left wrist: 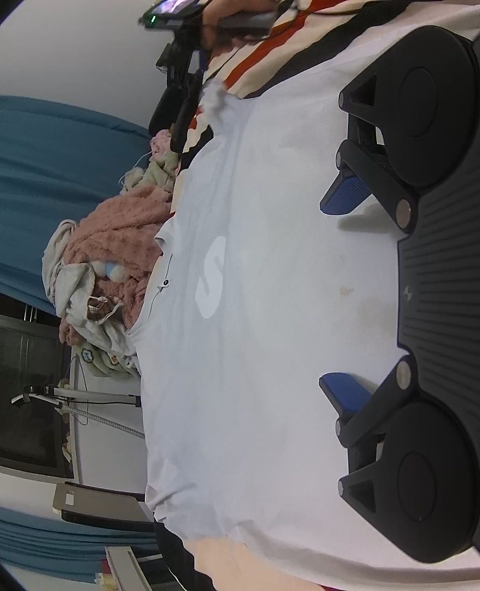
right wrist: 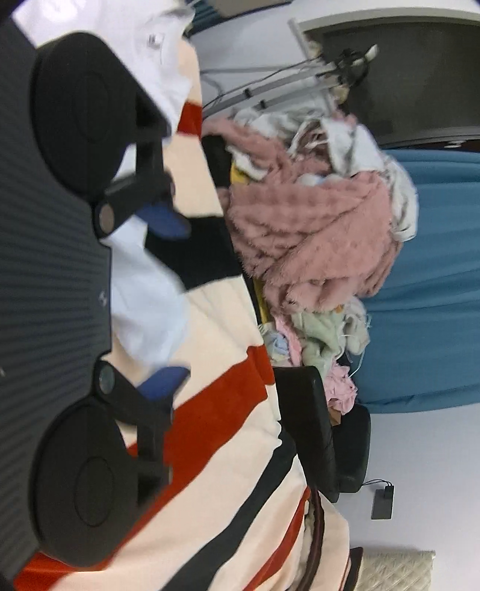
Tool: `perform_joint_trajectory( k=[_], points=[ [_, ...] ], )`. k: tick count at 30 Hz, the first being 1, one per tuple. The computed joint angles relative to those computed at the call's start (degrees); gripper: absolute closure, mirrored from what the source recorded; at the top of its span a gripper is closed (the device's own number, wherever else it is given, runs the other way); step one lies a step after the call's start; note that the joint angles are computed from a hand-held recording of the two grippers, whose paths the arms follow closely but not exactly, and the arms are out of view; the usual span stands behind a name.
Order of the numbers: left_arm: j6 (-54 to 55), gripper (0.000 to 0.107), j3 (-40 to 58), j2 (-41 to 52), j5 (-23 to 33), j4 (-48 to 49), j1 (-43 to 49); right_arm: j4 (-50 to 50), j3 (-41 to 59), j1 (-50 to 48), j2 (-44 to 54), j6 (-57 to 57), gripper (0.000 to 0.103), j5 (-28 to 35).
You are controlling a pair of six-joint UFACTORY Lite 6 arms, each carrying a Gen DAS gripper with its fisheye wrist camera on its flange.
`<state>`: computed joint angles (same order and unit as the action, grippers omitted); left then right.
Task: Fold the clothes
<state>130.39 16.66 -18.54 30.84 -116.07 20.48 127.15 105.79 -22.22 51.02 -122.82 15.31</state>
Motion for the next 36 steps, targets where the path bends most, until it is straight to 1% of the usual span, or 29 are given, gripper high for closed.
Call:
perform_joint_trajectory(
  k=[1, 2, 3, 4, 5, 6, 7, 8, 10, 11, 12, 13, 14, 15, 17, 20, 23, 25, 26, 27, 28, 29, 31, 33, 34, 36],
  points=[
    [-1.2, 0.013, -0.1, -0.4, 0.6, 1.5, 0.8, 4.4, -6.0, -0.7, -3.5, -3.6, 0.023, 2.9],
    [-2.6, 0.013, -0.3, -1.2, 1.1, 3.2, 1.7, 8.5, -12.0, -1.5, -6.6, -4.8, 0.023, 6.9],
    [-4.1, 0.013, -0.6, -2.2, 1.8, 5.3, 2.8, 10.6, -18.0, -2.6, -9.3, -3.6, 0.023, 10.8],
    [-6.1, 0.013, -0.8, -3.4, 2.3, 7.6, 3.8, 10.4, -22.6, -4.0, -10.7, 0.0, 0.022, 14.6],
    [-8.4, 0.013, -1.3, -4.7, 2.9, 10.0, 4.9, 7.9, -25.7, -5.5, -11.3, 6.0, 0.022, 17.8],
    [-10.4, 0.013, -1.7, -5.9, 3.9, 12.5, 6.4, 6.3, -28.0, -6.6, -10.7, 10.7, 0.026, 20.6],
    [-11.5, 0.013, -2.1, -6.8, 4.6, 14.2, 7.8, 6.3, -30.0, -7.3, -9.8, 13.0, 0.035, 23.4],
    [-12.1, 0.013, -2.5, -7.8, 5.1, 15.4, 8.9, 6.8, -31.7, -7.8, -8.5, 14.0, 0.037, 26.4],
    [-13.0, 0.013, -3.2, -8.9, 6.4, 17.8, 11.0, 7.2, -34.4, -8.6, -5.4, 16.2, 0.038, 32.6],
    [-13.1, 0.013, -3.5, -9.2, 6.7, 18.4, 11.6, 6.8, -34.6, -8.9, -3.0, 17.1, 0.038, 35.7],
    [-12.9, 0.013, -3.8, -9.4, 6.6, 18.4, 11.8, 6.2, -33.4, -8.6, -0.4, 17.2, 0.039, 37.4],
    [-12.7, 0.013, -3.9, -9.3, 6.4, 18.3, 11.7, 6.9, -32.4, -7.6, 1.1, 15.7, 0.039, 36.9],
    [-12.3, 0.013, -3.9, -8.9, 6.1, 17.8, 11.3, 7.5, -31.3, -6.7, 1.9, 13.8, 0.037, 36.5],
    [-11.8, 0.013, -3.8, -8.4, 5.4, 16.8, 10.6, 6.5, -29.3, -6.1, 3.1, 13.5, 0.037, 36.8],
    [-10.6, 0.013, -3.3, -6.8, 3.8, 14.4, 8.9, 3.3, -23.9, -5.6, 6.4, 16.3, 0.037, 37.4],
    [-10.6, 0.013, -1.6, -3.5, 1.2, 10.8, 5.7, 1.8, -16.2, -6.1, 13.1, 20.8, 0.037, 42.1],
    [-6.0, 0.013, -1.1, -1.1, -1.5, 3.1, 1.4, 1.1, -8.5, -6.0, 19.1, 24.7, 0.038, 44.8],
    [-0.9, 0.013, -1.3, -0.3, -3.0, -2.8, -1.4, 0.5, -6.3, -5.4, 19.8, 25.1, 0.04, 43.7],
    [1.7, 0.013, -1.5, -0.1, -3.3, -5.6, -2.6, 0.5, -6.2, -5.1, 19.4, 24.8, 0.052, 42.4],
    [4.5, 0.013, -1.7, 0.0, -3.5, -8.6, -3.8, 0.9, -6.5, -4.8, 18.7, 24.3, 0.061, 40.7],
    [6.9, 0.013, -1.9, 0.3, -3.6, -11.1, -4.7, 1.3, -6.7, -4.5, 18.3, 24.4, 0.078, 39.2],
    [8.8, 0.013, -1.8, 0.6, -3.7, -13.3, -5.6, 1.4, -6.8, -4.6, 18.1, 25.2, 0.086, 38.8],
    [11.9, 0.013, -1.7, 1.3, -3.8, -16.4, -6.6, 1.9, -8.3, -5.2, 17.4, 26.3, 0.091, 39.9],
    [14.2, 0.013, -1.9, 1.2, -3.9, -18.2, -6.7, 3.6, -13.0, -5.5, 14.2, 24.4, 0.092, 39.9],
    [14.2, 0.013, -2.0, 0.9, -3.8, -18.0, -6.3, 4.2, -16.0, -5.8, 12.0, 23.0, 0.092, 39.5],
    [11.3, 0.013, -2.2, -0.2, -3.4, -14.2, -4.3, 5.6, -21.8, -5.7, 6.9, 20.7, 0.092, 37.8]
  ],
)
